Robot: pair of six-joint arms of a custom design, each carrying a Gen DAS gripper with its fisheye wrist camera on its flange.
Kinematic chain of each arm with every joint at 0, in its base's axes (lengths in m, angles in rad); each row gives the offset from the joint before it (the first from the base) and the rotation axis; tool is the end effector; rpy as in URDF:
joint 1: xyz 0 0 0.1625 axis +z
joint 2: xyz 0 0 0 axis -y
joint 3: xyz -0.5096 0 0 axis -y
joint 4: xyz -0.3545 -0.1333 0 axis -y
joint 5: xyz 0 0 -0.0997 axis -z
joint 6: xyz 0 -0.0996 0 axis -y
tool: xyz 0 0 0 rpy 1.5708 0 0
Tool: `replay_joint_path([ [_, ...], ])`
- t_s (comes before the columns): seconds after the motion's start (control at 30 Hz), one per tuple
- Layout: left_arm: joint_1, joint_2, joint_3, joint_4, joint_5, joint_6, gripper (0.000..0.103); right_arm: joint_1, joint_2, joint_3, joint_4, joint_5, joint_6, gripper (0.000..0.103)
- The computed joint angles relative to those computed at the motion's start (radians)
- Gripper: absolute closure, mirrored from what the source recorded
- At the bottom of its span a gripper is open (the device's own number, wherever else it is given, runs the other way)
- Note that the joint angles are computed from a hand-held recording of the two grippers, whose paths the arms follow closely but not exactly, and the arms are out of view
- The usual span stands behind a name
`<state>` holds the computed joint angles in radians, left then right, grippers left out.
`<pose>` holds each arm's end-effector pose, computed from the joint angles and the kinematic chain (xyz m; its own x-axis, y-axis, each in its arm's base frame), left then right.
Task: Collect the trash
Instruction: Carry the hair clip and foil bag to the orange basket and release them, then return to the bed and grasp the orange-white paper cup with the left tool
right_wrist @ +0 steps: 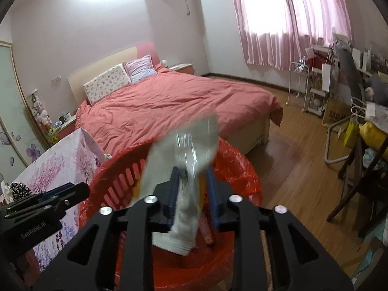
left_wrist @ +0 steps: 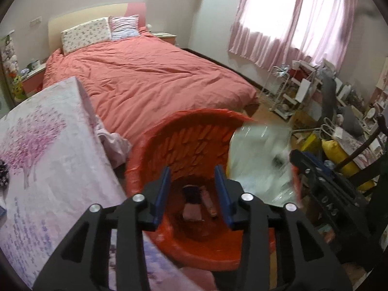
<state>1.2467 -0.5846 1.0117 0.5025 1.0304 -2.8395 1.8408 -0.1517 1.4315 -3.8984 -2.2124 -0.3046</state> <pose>-0.0540 -0.7402 0.1688 -0.7937 0.2082 -0.5716 0.5146 0.7308 -0.4484 0.2642 -0.6785 -0.0536 -0.8285 0.1285 0.5450 -0.4001 0.5450 -0.7368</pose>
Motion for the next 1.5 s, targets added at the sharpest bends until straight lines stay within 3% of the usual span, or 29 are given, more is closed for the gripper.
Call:
replay_joint_path([
  [0.07,0.006,-0.019,0.018,-0.015,-0.018,0.007,0.056,0.002,-0.003,0.006,-0.012,-0.006,-0.013,0.055],
  [0.23,0.012,-0.095,0.144,-0.135,-0.09,0.052,0.042,0.01,-0.005,0.013,-0.026,-0.019,-0.054,0.049],
  [0.5,0.024,-0.231,0.321,-0.274,-0.175,0.113,0.036,0.046,0.019,-0.018,-0.013,-0.025,-0.116,0.045],
  [0.83,0.08,-0.395,0.442,-0.331,-0.242,0.043,0.034,0.102,0.054,-0.052,0.073,0.009,-0.133,0.045],
  [1.1,0.142,-0.54,0.563,-0.461,-0.384,0.039,0.03,0.138,0.089,-0.079,0.199,0.053,-0.106,0.045],
  [1.3,0.181,-0.538,0.546,-0.434,-0.448,-0.011,0.03,0.162,0.116,-0.106,0.294,0.072,-0.076,0.045],
  [1.47,0.174,-0.519,0.551,-0.536,-0.521,0.097,0.03,0.177,0.128,-0.112,0.326,0.068,-0.067,0.045],
  [1.5,0.175,-0.515,0.546,-0.547,-0.534,0.105,0.034,0.179,0.128,-0.112,0.329,0.067,-0.067,0.045],
])
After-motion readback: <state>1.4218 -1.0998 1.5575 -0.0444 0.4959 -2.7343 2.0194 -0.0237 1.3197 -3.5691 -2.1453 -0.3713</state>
